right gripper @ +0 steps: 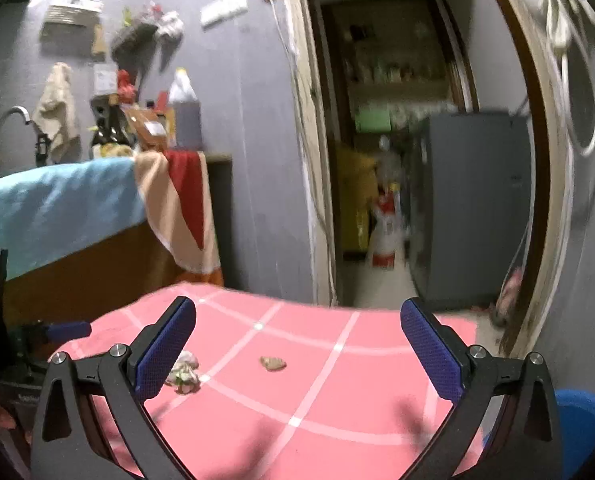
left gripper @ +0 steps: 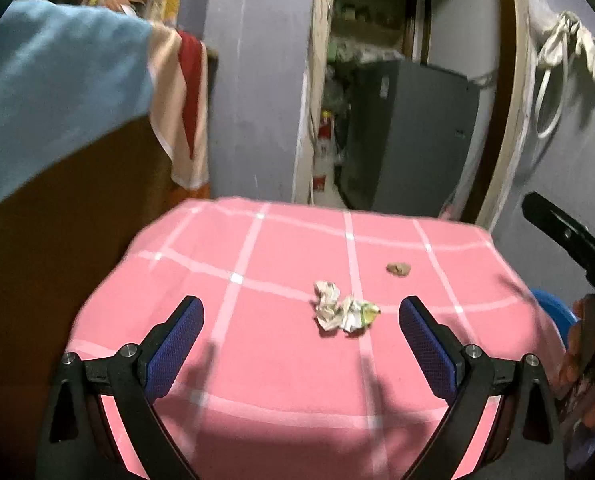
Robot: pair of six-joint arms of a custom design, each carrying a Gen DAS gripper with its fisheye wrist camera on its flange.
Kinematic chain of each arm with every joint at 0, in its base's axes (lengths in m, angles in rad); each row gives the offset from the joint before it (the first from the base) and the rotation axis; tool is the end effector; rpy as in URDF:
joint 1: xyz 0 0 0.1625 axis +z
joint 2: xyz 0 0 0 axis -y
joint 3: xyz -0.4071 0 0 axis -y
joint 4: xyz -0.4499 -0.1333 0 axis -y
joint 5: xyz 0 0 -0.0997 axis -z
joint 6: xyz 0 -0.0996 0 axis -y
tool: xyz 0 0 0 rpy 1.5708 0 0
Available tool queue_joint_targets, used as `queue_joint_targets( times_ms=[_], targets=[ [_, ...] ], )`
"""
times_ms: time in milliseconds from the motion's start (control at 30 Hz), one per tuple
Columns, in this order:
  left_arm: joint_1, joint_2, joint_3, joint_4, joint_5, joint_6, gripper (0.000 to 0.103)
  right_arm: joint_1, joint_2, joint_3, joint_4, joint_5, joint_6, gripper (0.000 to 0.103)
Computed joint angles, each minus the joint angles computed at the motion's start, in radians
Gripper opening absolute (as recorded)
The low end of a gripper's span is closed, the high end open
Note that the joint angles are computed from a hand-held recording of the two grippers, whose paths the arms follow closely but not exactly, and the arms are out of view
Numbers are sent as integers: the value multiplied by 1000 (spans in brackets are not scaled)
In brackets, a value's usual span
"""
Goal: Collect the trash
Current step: 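Move both tools back over the crumpled paper left on the table, then grasp the crumpled white paper with the left tool while the right tool grasps the nut shell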
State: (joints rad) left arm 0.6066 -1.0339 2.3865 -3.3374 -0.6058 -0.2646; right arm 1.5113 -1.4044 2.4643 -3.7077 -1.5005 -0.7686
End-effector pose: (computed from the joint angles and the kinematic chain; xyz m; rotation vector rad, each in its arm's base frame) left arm -0.2222 -0.4160 0.0613 0.5603 2.2874 -1.1086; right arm 0.1149 -0.4297 0.2122 0.8901 -2.2576 1.3613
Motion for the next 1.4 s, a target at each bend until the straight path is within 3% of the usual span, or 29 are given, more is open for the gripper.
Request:
queue_joint_targets(
  times_ms=[100, 167, 333, 433, 633, 767, 900, 1000, 1067, 1100, 1233, 1400],
  targets=[
    [33, -16, -35, 143, -45, -37, 95, 26, 3, -47, 127, -98, 50, 101],
    [50, -21, -50, 193, -71, -55, 94, 36, 11, -71, 188, -150, 75, 93],
    [102, -33, -88, 280, -173, -90, 68, 64, 44, -131, 331, -288, 107, 70],
    [124, -34, -108, 322, -217, -97, 54, 73, 63, -163, 408, -334, 119, 63],
    [145, -27, -133, 315, -256, -68, 49, 90, 119, -232, 515, -391, 117, 52],
    [157, -23, -149, 317, -279, -47, 35, 101, 169, -277, 561, -417, 110, 49],
    [171, -19, -159, 313, -304, -39, 26, 96, 195, -319, 659, -414, 134, 40],
    [175, -16, -165, 317, -310, -35, 14, 100, 203, -325, 662, -422, 126, 31],
    [171, -14, -166, 318, -311, -33, 12, 106, 209, -324, 654, -435, 111, 26],
    [168, -13, -165, 317, -307, -32, 11, 109, 211, -324, 656, -437, 101, 20],
    [162, -12, -160, 311, -307, -26, 9, 121, 213, -310, 638, -457, 64, 18],
    [151, -19, -136, 274, -306, -23, 8, 117, 165, -264, 582, -422, 53, 18]
  ],
)
